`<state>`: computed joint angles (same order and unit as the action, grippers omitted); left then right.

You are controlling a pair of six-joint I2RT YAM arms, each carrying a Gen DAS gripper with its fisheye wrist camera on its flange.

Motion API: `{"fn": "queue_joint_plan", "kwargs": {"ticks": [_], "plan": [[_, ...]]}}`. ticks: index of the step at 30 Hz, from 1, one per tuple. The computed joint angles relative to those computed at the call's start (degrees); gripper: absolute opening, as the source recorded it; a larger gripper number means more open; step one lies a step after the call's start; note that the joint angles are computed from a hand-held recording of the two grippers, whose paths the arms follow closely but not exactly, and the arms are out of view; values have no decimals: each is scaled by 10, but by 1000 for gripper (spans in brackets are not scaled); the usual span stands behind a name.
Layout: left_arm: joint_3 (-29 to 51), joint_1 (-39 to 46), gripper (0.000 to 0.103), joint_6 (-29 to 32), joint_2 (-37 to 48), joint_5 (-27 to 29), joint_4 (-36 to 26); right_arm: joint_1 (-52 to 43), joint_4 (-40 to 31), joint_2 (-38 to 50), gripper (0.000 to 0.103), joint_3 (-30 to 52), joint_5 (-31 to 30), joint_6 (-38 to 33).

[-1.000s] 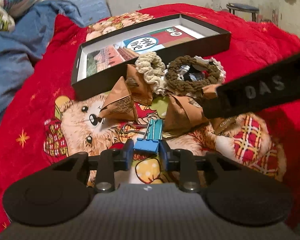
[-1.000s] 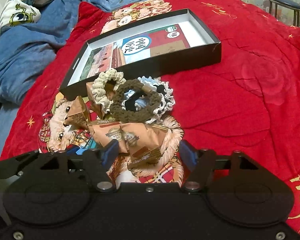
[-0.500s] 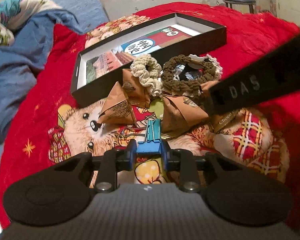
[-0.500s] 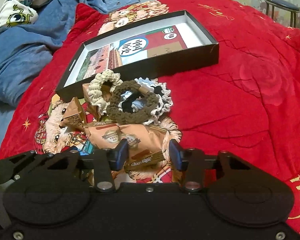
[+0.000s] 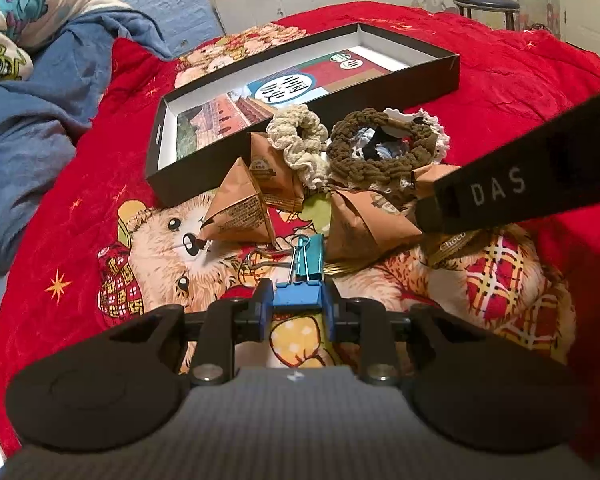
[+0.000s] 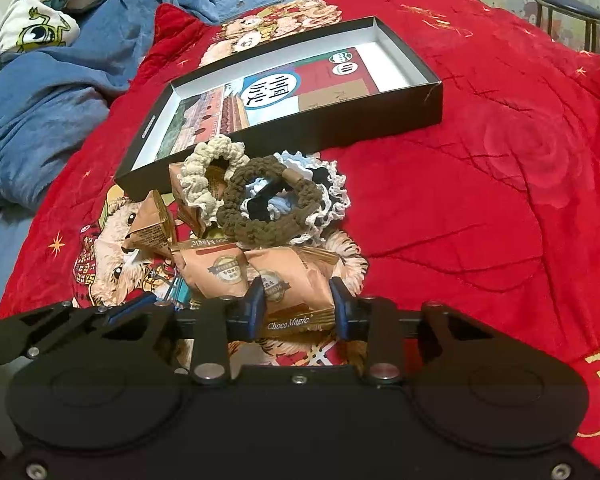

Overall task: Organize objects
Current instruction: 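Lift the blue binder clip with the left gripper while the right gripper lifts the candy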

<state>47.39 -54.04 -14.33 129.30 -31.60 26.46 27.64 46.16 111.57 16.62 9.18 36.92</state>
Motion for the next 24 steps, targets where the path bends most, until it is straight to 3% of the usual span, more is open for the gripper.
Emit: {"fn": "queue_joint_plan", "kwargs": {"ticks": [24], "plan": [[-39,-3,29,-16,-38,1,25,7,74,-18,31,-41,-4,2]]}}
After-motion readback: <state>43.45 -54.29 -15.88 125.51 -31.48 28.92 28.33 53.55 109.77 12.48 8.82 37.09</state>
